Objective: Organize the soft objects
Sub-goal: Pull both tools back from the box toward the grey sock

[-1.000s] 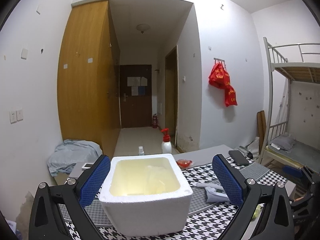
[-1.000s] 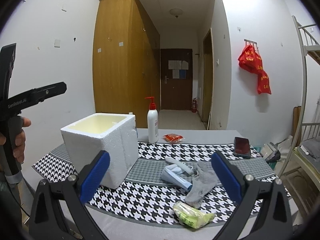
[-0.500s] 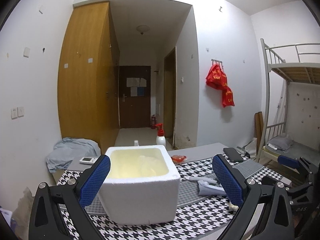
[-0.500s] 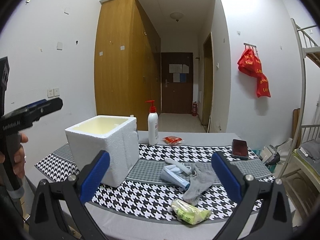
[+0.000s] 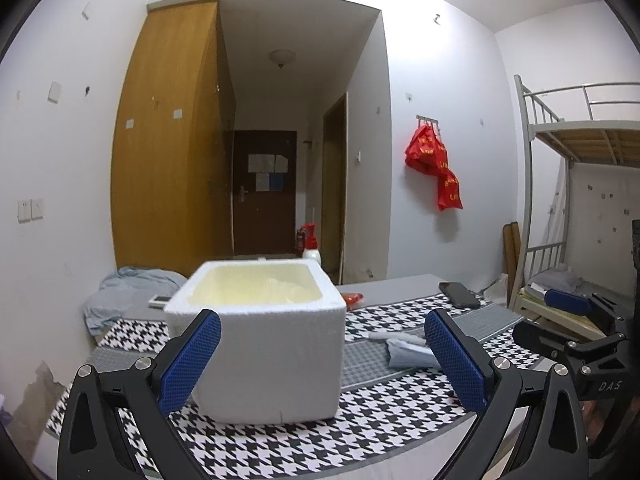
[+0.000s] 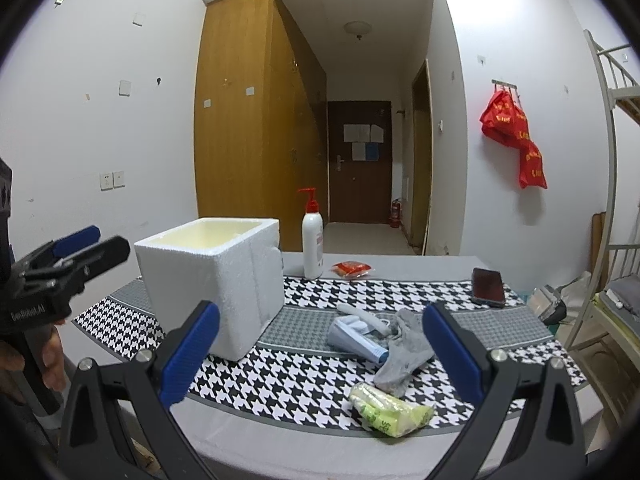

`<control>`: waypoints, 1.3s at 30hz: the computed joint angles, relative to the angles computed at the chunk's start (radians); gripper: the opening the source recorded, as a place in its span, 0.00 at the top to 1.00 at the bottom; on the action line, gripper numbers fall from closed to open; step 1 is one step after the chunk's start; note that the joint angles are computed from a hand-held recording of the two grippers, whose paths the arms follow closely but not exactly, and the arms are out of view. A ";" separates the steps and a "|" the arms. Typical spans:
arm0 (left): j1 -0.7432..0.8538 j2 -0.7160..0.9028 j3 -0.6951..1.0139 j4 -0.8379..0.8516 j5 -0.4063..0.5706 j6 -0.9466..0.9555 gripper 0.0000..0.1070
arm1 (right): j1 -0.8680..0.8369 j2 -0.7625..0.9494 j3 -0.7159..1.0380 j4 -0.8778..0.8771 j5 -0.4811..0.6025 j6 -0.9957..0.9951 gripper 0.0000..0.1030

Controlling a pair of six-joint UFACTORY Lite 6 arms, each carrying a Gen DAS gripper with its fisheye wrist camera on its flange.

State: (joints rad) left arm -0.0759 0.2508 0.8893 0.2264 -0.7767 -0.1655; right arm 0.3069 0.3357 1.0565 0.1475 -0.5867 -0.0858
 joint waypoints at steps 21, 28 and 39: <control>-0.045 0.145 0.027 -0.106 -0.026 0.060 0.05 | -0.043 0.121 0.086 -0.128 0.049 0.088 0.01; -0.082 0.214 0.124 -0.018 0.024 0.008 0.05 | -0.085 0.143 0.091 -0.126 0.061 0.074 0.01; -0.130 0.329 0.291 0.155 0.087 -0.085 0.05 | -0.155 0.122 0.046 -0.109 0.048 0.060 0.01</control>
State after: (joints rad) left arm -0.2062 0.5801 1.1804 0.3813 -0.6895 -0.2508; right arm 0.1523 0.4579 1.1028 0.0389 -0.5391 -0.0256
